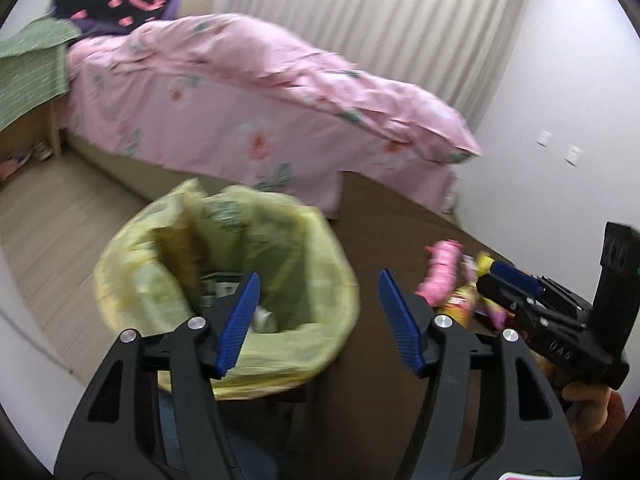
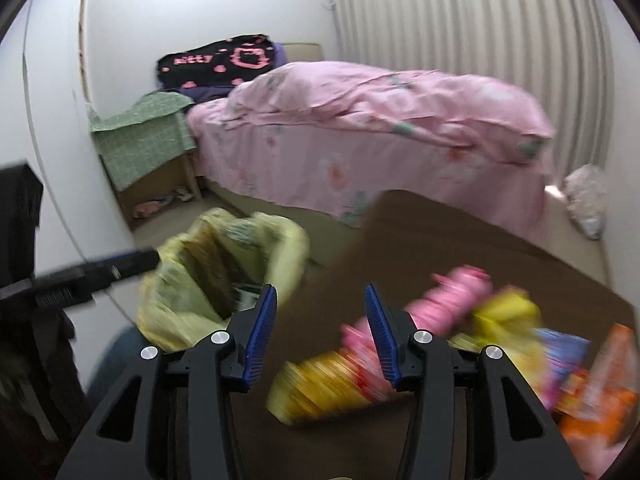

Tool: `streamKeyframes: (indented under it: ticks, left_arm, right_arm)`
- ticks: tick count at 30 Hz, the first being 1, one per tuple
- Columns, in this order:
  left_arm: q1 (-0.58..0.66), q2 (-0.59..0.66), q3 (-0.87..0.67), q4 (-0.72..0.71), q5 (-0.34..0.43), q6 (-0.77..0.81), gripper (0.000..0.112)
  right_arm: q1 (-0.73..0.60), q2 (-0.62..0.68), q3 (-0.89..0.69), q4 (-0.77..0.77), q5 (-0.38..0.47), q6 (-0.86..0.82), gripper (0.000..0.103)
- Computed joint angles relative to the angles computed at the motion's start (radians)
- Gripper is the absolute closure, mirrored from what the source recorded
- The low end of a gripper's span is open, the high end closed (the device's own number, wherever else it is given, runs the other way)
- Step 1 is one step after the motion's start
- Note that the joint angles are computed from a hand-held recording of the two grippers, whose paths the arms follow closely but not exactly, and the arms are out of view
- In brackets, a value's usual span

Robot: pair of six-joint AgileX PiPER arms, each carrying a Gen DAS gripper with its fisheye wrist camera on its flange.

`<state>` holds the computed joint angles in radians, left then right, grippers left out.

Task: Collect trash
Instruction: 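Return the right gripper to the table and grasp the orange snack bag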

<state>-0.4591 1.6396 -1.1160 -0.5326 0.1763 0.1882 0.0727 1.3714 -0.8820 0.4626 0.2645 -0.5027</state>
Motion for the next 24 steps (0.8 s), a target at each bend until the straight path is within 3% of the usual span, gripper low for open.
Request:
streamKeyframes:
  ticks: [2, 4, 8, 10, 12, 14, 17, 20, 24]
  left_arm:
    - [-0.062, 0.021, -0.030, -0.018, -0.001, 0.038, 0.053]
    - [-0.111, 0.050, -0.070, -0.011, 0.013, 0.046, 0.053]
    - [-0.212, 0.145, -0.191, -0.118, 0.079, 0.184, 0.052]
    - [-0.264, 0.220, -0.289, -0.177, 0.142, 0.251, 0.052]
    - [-0.321, 0.296, -0.394, -0.159, 0.187, 0.231, 0.052]
    - [-0.372, 0.377, -0.510, -0.135, 0.226, 0.209, 0.051]
    - [-0.450, 0.529, -0.742, 0.025, 0.285, 0.036, 0.050]
    - [-0.492, 0.656, -0.944, 0.239, 0.350, -0.226, 0.050]
    - [-0.486, 0.878, -1.323, 0.282, 0.565, -0.419, 0.050]
  right_arm:
    - [-0.086, -0.087, 0.071, -0.031, 0.021, -0.021, 0.057]
    - [-0.224, -0.183, 0.151, 0.049, 0.047, -0.179, 0.055]
    - [-0.605, -0.322, 0.235, 0.300, 0.224, -0.579, 0.055]
    - [-0.805, -0.367, 0.267, 0.374, 0.293, -0.699, 0.055]
    - [-1.005, -0.382, 0.286, 0.450, 0.355, -0.834, 0.055]
    - [-1.205, -0.356, 0.286, 0.568, 0.486, -1.014, 0.055]
    - [-1.411, -0.291, 0.274, 0.643, 0.617, -1.125, 0.055]
    - [-1.493, -0.242, 0.269, 0.669, 0.675, -1.156, 0.055]
    - [-1.518, -0.212, 0.281, 0.696, 0.702, -1.188, 0.055]
